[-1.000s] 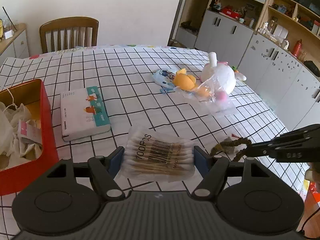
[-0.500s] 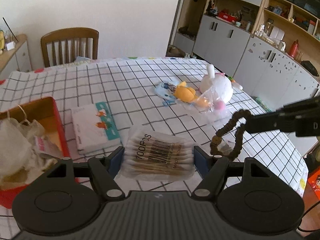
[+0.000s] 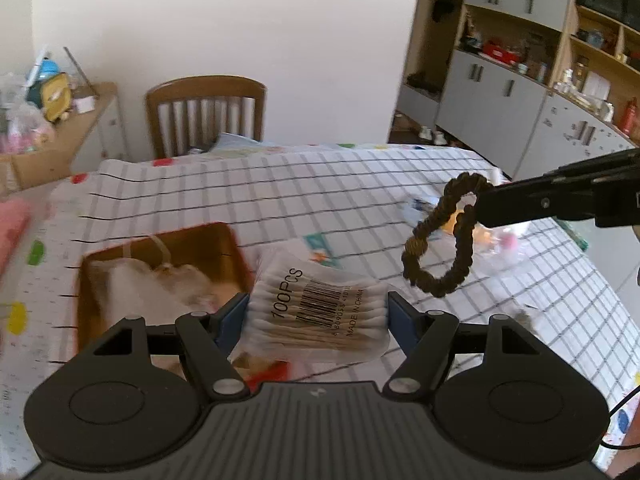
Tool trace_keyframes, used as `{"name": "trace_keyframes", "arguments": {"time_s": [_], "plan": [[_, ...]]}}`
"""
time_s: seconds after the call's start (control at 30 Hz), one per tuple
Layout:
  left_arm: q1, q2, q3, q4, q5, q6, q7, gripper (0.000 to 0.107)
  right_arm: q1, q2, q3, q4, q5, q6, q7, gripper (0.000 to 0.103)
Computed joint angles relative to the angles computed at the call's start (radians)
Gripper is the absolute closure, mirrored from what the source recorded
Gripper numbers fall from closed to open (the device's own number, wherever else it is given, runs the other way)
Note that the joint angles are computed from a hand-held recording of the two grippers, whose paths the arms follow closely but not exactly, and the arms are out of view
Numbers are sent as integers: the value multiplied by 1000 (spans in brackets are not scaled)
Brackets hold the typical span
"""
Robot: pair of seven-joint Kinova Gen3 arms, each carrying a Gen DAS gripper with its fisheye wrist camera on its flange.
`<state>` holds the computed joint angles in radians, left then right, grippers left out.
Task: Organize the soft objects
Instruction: 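Carry the bracelet and swab pack with both grippers over the red tin, then open both grippers to drop the bracelet and swab pack into the tin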
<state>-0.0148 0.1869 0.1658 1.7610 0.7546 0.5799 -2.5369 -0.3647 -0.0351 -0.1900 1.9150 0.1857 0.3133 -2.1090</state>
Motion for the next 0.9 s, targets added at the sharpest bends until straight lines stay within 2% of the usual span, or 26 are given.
{"name": "trace_keyframes", "arguments": {"time_s": [0.33, 0.63, 0.9], "plan": [[-58, 56, -29, -96, -73, 41, 20, 34, -53, 157, 26, -193, -62, 45, 124, 96], [-83, 146, -18, -185, -170, 34, 84, 34, -111, 305, 70, -351, -66, 100, 153, 96], [-72, 224, -8, -247, -296, 9, 160, 34, -188, 433, 145, -488, -5, 187, 112, 96]]}}
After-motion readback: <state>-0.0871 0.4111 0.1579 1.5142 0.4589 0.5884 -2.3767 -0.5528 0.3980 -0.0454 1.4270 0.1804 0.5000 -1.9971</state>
